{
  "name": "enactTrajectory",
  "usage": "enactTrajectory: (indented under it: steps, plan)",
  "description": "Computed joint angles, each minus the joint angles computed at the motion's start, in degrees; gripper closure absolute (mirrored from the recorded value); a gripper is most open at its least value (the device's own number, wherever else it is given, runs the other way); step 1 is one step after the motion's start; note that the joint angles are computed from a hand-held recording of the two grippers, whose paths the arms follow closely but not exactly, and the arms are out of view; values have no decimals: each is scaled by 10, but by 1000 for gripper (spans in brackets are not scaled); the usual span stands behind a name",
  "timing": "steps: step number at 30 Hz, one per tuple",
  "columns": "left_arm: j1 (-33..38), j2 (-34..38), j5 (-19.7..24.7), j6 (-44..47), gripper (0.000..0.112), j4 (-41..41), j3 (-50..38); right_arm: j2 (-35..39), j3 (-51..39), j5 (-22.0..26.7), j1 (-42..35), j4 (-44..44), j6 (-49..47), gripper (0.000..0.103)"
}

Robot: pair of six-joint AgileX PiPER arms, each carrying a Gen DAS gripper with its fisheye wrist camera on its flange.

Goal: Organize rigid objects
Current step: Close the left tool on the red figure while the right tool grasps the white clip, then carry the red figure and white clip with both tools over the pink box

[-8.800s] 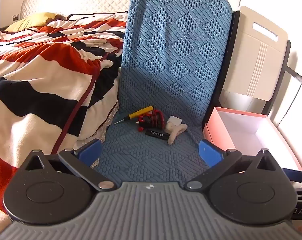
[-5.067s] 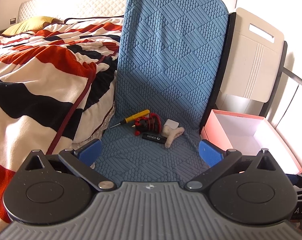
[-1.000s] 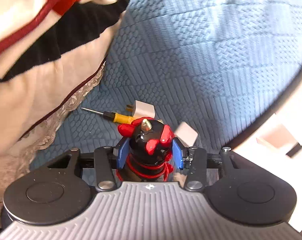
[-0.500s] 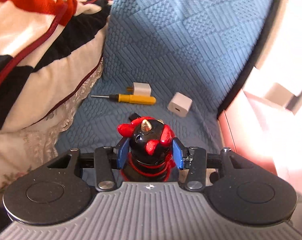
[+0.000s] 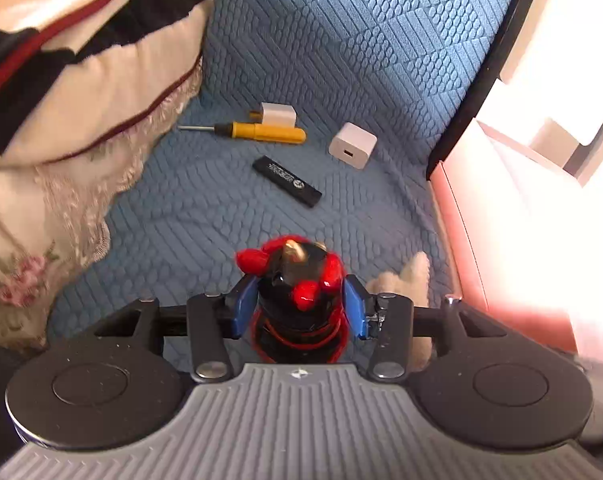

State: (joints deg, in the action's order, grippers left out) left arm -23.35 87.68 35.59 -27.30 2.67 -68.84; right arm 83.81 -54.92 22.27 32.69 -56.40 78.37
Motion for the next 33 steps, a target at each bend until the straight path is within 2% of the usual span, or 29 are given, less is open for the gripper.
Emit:
enactTrajectory:
  steps: [1,2,3,5,6,9,13,15,17,21,22,23,24,25,29,33]
  plan:
    - [5,-3,-9,27,58,-25,6,4,0,-5,-4,-11,20,92]
    - [5,-4,-13,45,57,-39,10,11,-4,-15,-14,-1,16,87]
    - [1,-5,-15,40,56,-30,13,18,-10,-26,-27,32,-10,72]
    - [-5,-6,-23,23,52,-13,23,35,-25,-44,-49,113,-78,53]
    - [1,-8,-34,41,50,-35,30,41,-32,-46,-53,129,-91,53]
    - [20,0,-41,87,48,-98,36,57,-46,-47,-54,145,-126,53]
    - [35,11,-46,127,46,-152,36,94,-77,-3,-32,87,-99,54]
    - [40,18,-50,149,46,-182,37,107,-82,-8,-33,68,-87,55]
    - [36,23,-55,140,46,-170,36,115,-83,-16,-36,55,-80,56]
    - [43,37,-64,163,46,-201,33,123,-83,-8,-28,-2,-55,65]
    - [43,39,-66,167,46,-205,33,123,-83,3,-22,-17,-53,79]
    - [42,41,-69,168,46,-204,32,127,-91,31,-11,-22,-67,84]
    - [40,42,-70,166,47,-197,32,129,-93,55,-2,-39,-63,85]
    - [37,42,-69,162,47,-188,32,124,-88,57,-1,-50,-52,85]
    - [31,32,-85,140,49,-172,46,103,-71,23,-23,-4,-78,86]
    - [29,20,-87,130,49,-170,54,80,-48,8,-27,-18,-57,87]
